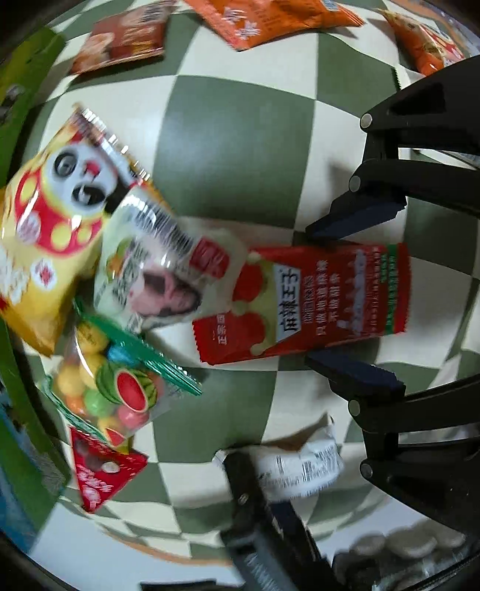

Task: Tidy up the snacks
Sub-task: 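Grasp the white biscuit packet with the left tool while the right tool grasps the red spicy-strip packet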

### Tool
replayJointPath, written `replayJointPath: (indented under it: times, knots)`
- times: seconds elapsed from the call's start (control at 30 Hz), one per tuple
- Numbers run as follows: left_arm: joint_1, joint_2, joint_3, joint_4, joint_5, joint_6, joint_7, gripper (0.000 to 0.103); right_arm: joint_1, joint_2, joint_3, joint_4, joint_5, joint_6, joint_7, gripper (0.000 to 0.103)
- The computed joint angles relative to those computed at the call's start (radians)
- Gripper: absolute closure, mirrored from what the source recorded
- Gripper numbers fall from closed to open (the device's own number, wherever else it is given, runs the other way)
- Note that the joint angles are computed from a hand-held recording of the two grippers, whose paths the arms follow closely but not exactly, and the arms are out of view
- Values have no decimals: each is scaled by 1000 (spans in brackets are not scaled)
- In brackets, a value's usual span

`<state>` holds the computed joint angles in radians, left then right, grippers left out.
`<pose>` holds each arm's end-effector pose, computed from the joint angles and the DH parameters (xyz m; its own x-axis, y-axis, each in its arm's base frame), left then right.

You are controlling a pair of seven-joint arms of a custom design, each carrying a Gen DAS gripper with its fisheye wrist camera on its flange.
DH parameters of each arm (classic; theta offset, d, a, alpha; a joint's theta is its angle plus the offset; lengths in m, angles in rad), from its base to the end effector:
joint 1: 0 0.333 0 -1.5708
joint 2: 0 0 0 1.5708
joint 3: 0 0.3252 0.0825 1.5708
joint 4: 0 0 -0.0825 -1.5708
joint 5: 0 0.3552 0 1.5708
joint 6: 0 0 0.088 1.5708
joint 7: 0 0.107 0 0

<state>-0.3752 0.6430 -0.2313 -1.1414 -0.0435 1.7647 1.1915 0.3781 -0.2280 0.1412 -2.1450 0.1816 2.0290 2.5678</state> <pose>0.6076 -0.3677 0.4491 -0.1649 -0.9726 0.1638 -0.9811 0.1788 0.0740 0.4000 0.2457 0.5284 -0.5206 -0.8380 -0.1635 -0.8530 0.5185 0.0591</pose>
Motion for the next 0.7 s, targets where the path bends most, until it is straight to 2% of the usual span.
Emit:
replayJointPath:
  times: [0.07,0.1,0.13,0.27,0.33,0.37,0.47,0.5,0.67,0.7]
  knots:
    - [-30,0,9,13,56,-16,24,26,4,13,16,24,-38,-27,24,48]
    - [-45,-13,9,-2,85,-16,48,36,7,6,18,23,-44,-31,27,51]
    - [-56,-35,6,-38,107,-1,75,38,12,-9,19,12,-37,-38,32,52]
    - [-83,-87,-9,-134,147,32,137,38,22,-85,15,-51,10,-67,44,52]
    - [-91,-106,-16,-173,153,47,158,34,25,-112,9,-73,39,-82,37,52]
    - [-96,-102,-19,-171,152,32,168,28,27,-123,6,-85,59,-75,31,52]
    - [-106,-71,-19,-128,140,-1,163,26,26,-172,-6,-144,135,-27,36,45]
    - [-103,-77,-19,-138,132,3,163,26,32,-206,-29,-176,146,-20,26,42]
    - [-50,-164,-22,-313,81,85,175,26,13,-181,-2,-162,150,-11,34,42]
    - [-34,-187,-20,-355,75,107,182,28,11,-176,-4,-157,144,-18,30,42]
